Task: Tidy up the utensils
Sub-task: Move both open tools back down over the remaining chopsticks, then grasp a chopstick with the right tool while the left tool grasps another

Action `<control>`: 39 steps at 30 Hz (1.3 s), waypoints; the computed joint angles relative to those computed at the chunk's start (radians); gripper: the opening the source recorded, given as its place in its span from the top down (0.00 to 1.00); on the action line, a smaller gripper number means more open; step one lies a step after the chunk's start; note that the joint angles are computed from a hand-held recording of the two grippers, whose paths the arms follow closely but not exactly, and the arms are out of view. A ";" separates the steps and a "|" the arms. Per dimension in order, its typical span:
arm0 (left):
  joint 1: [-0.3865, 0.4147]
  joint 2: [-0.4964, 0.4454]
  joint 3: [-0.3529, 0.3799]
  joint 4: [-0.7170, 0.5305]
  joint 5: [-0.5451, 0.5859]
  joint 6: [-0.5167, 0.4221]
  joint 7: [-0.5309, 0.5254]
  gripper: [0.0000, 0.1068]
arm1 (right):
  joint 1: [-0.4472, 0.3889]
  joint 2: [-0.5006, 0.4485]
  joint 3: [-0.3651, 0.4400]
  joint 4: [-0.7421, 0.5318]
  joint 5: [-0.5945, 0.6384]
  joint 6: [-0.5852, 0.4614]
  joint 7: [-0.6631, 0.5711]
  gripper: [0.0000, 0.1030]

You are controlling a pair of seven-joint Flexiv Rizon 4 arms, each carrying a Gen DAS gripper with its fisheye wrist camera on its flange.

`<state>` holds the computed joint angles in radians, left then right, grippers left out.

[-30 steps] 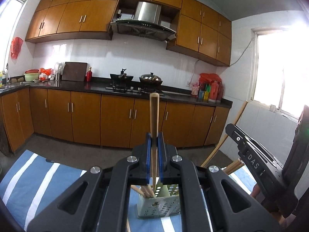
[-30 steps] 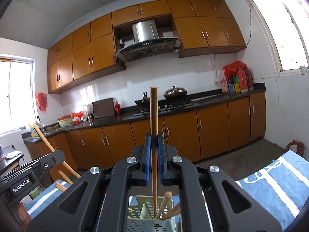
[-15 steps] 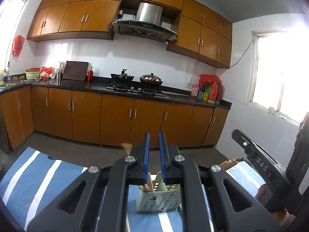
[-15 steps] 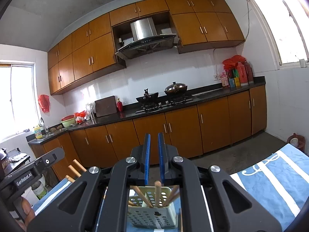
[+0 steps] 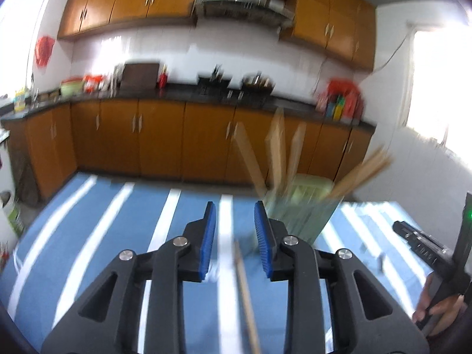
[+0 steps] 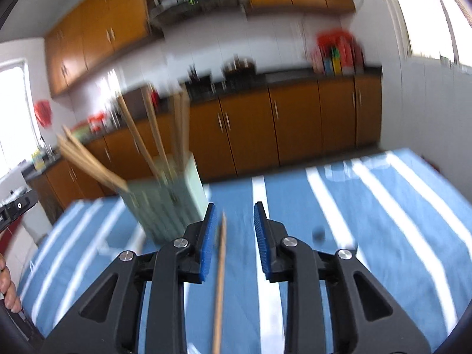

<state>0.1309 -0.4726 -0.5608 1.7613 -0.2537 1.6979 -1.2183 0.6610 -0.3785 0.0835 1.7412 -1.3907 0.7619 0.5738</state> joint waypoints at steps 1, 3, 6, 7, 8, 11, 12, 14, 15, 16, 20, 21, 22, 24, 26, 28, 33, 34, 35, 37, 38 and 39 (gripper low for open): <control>-0.025 -0.001 0.042 0.006 -0.008 -0.035 -0.011 0.74 | -0.009 -0.018 0.011 0.000 0.042 0.028 -0.017 0.74; -0.060 -0.008 0.099 0.018 -0.032 -0.095 -0.019 0.74 | -0.015 -0.046 0.017 -0.005 0.106 0.076 -0.048 0.74; -0.102 -0.017 0.155 0.026 -0.068 -0.147 -0.013 0.68 | -0.012 -0.096 0.018 -0.025 0.212 0.148 -0.122 0.74; -0.115 -0.021 0.170 0.028 -0.079 -0.163 -0.009 0.67 | -0.007 -0.112 0.017 -0.035 0.244 0.162 -0.152 0.74; -0.125 -0.025 0.180 0.030 -0.090 -0.177 -0.003 0.66 | -0.002 -0.133 0.018 -0.055 0.284 0.169 -0.195 0.74; -0.158 -0.027 0.203 0.042 -0.118 -0.197 0.008 0.63 | 0.023 -0.175 0.008 -0.100 0.367 0.165 -0.282 0.74; -0.169 -0.029 0.212 0.041 -0.122 -0.206 0.012 0.62 | 0.035 -0.178 -0.001 -0.096 0.377 0.165 -0.287 0.74; -0.195 -0.035 0.235 0.031 -0.129 -0.224 0.015 0.61 | 0.054 -0.190 -0.016 -0.109 0.413 0.157 -0.321 0.74; -0.207 -0.036 0.246 0.028 -0.130 -0.232 0.016 0.61 | 0.063 -0.191 -0.024 -0.109 0.424 0.157 -0.328 0.74; -0.224 -0.039 0.264 0.023 -0.125 -0.241 0.014 0.61 | 0.070 -0.193 -0.032 -0.109 0.432 0.155 -0.335 0.74; -0.271 -0.054 0.314 0.000 -0.113 -0.270 0.000 0.60 | 0.100 -0.205 -0.055 -0.135 0.449 0.109 -0.377 0.76; -0.283 -0.058 0.328 -0.005 -0.106 -0.280 -0.006 0.60 | 0.104 -0.207 -0.058 -0.140 0.451 0.098 -0.385 0.80; -0.293 -0.062 0.337 -0.010 -0.101 -0.285 -0.012 0.60 | 0.110 -0.210 -0.061 -0.146 0.454 0.082 -0.394 0.82; -0.311 -0.068 0.356 -0.019 -0.087 -0.298 -0.021 0.60 | 0.114 -0.212 -0.063 -0.151 0.458 0.072 -0.400 0.85; -0.330 -0.073 0.378 -0.030 -0.069 -0.308 -0.034 0.60 | 0.115 -0.212 -0.065 -0.152 0.463 0.065 -0.400 0.89; -0.355 -0.080 0.408 -0.046 -0.042 -0.324 -0.054 0.60 | 0.117 -0.210 -0.067 -0.150 0.465 0.059 -0.392 0.92; -0.391 -0.095 0.455 -0.077 0.011 -0.352 -0.098 0.62 | 0.116 -0.200 -0.069 -0.139 0.467 0.040 -0.358 0.93; -0.400 -0.098 0.466 -0.083 0.025 -0.355 -0.109 0.65 | 0.115 -0.198 -0.068 -0.136 0.466 0.037 -0.352 0.93; -0.421 -0.102 0.495 -0.094 0.051 -0.354 -0.131 0.73 | 0.113 -0.193 -0.068 -0.129 0.465 0.036 -0.340 0.93; -0.443 -0.107 0.528 -0.109 0.090 -0.360 -0.162 0.85 | 0.108 -0.190 -0.065 -0.124 0.463 0.037 -0.330 0.93; -0.445 -0.109 0.533 -0.115 0.100 -0.364 -0.173 0.90 | 0.106 -0.188 -0.064 -0.121 0.462 0.039 -0.328 0.93; -0.448 -0.111 0.541 -0.123 0.109 -0.370 -0.189 0.92 | 0.104 -0.187 -0.062 -0.120 0.461 0.039 -0.326 0.93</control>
<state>-0.3172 -0.5839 -0.0201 1.6384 -0.1448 1.3282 -1.4076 0.7650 -0.5660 0.0212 1.6211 -0.9298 0.8010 0.2475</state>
